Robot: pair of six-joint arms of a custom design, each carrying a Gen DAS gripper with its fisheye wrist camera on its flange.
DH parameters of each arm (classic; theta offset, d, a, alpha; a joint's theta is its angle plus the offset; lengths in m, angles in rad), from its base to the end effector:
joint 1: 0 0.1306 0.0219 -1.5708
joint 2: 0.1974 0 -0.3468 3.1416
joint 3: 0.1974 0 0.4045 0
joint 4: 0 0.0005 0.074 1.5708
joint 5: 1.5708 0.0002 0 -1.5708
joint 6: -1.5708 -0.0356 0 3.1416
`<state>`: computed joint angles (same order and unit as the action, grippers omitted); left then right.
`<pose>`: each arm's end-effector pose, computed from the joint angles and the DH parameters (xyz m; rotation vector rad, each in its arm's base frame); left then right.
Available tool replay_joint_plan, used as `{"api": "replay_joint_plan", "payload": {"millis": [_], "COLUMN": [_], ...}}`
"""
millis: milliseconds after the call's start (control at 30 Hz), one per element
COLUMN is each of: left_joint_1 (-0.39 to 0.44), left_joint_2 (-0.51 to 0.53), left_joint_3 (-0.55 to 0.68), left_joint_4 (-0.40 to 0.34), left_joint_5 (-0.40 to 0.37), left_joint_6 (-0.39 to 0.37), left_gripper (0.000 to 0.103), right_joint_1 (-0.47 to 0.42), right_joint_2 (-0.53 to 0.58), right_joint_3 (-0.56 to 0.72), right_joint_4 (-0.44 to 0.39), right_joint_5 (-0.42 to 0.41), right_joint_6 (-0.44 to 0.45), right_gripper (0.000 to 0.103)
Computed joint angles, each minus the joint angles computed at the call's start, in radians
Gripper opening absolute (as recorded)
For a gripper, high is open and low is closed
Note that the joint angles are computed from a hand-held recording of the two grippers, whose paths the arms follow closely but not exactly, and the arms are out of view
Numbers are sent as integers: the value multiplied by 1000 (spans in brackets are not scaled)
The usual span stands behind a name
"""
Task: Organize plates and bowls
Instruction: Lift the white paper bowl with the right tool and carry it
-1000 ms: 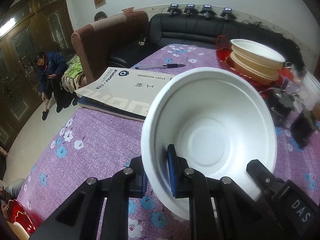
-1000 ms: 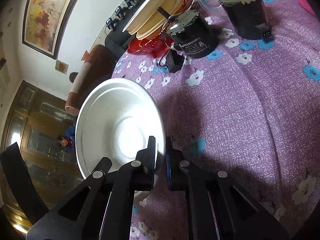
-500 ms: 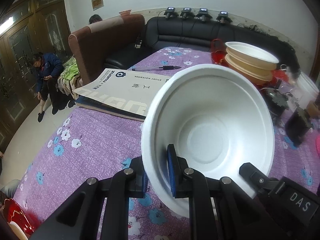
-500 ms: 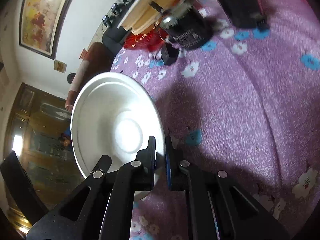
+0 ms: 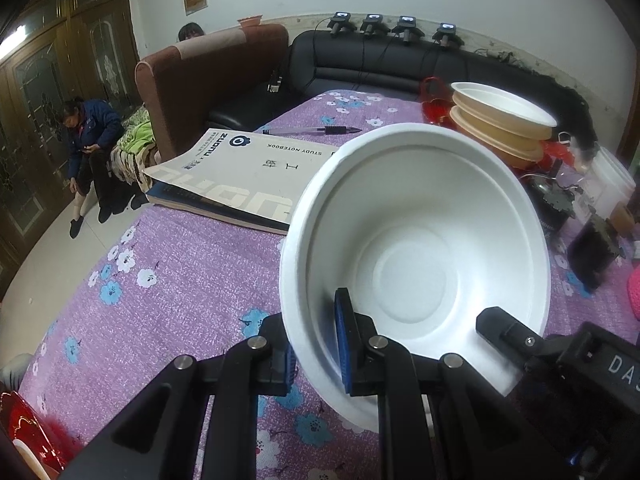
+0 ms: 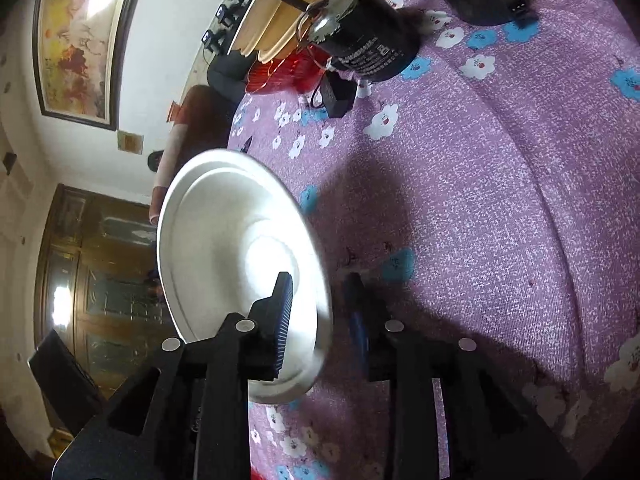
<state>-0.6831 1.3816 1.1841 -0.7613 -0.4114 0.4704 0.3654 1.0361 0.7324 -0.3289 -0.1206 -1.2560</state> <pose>0.3829 -0.2939 0.3106 0.0980 2.4172 0.0063 0.3547 0.1397 0.2721 0.9663 2.1949 0.9802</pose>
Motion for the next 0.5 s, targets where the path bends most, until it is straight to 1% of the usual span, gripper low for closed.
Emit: {"api": "replay_joint_plan", "payload": {"millis": [100, 133, 167, 200, 267, 400, 500], "left_joint_1": [4, 5, 4, 4, 3, 13, 8], "left_joint_2": [0, 0, -1, -2, -4, -13, -25], "left_joint_3": [-3, -4, -6, -7, -8, -14, -21], "left_joint_4": [3, 4, 6, 8, 8, 4, 2], "left_joint_5": [7, 9, 10, 10, 15, 62, 65], "left_joint_6": [0, 2, 2, 2, 4, 25, 25], "left_gripper": [16, 16, 16, 16, 16, 16, 16], "right_joint_1": [12, 13, 15, 14, 17, 38, 43], "right_joint_2": [5, 8, 8, 7, 6, -9, -24], "right_joint_3": [22, 26, 27, 24, 25, 35, 31], "right_joint_4": [-44, -49, -55, -49, -46, -74, -83], "right_joint_5": [36, 46, 56, 54, 59, 116, 127], "right_joint_6": [15, 14, 17, 16, 19, 45, 45], "right_gripper": [25, 16, 14, 14, 8, 6, 6]}}
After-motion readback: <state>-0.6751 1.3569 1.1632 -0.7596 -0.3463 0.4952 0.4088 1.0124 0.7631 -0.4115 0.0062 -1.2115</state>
